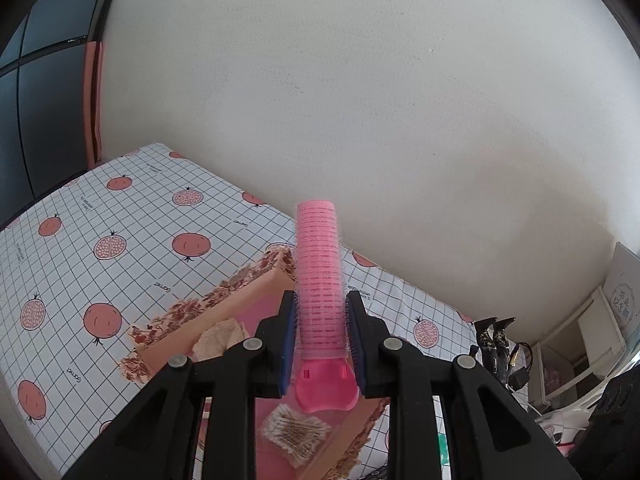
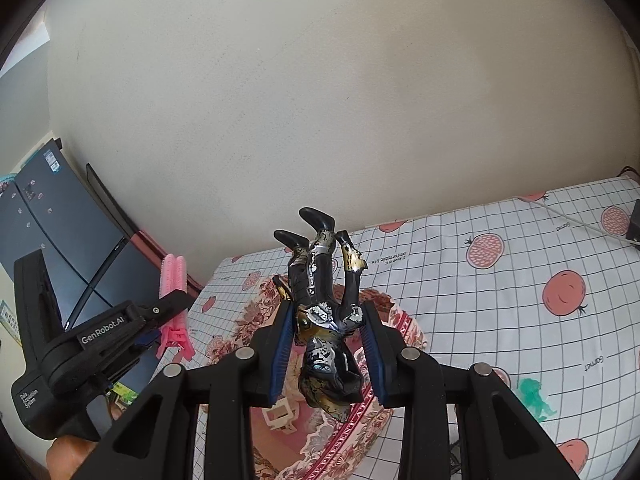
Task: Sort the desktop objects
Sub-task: 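Lift the roller and action figure and carry both over the floral box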
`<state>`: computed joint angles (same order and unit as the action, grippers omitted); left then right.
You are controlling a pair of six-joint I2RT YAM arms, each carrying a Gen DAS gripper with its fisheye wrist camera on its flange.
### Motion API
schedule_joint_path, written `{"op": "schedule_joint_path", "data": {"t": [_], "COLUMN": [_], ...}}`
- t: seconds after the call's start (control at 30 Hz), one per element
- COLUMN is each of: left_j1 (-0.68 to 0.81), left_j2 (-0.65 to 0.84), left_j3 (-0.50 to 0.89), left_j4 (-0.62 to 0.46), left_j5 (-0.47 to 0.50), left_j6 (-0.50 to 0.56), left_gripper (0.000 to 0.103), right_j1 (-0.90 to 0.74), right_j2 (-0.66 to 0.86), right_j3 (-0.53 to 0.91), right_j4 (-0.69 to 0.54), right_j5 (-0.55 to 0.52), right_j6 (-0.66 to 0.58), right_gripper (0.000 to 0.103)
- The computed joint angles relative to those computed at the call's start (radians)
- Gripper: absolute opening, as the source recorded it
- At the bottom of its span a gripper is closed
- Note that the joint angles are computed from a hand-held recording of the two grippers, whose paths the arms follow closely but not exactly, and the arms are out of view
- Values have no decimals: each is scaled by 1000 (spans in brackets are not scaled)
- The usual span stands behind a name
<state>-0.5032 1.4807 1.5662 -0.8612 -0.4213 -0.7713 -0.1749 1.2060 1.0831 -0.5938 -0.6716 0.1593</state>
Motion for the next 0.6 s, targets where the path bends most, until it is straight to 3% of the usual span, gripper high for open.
{"op": "schedule_joint_path", "data": {"t": [0.6], "left_j1": [155], "left_j2": [-51], "left_j3": [-151], "left_j4": [39], "left_j5": [92], "left_j6": [-18], "left_gripper": [25], "right_j1": [232], "right_j2": [33], "right_j3": [-72], "right_j4": [78], "right_j5": [152], "right_j6": [59], "right_gripper": [36]}}
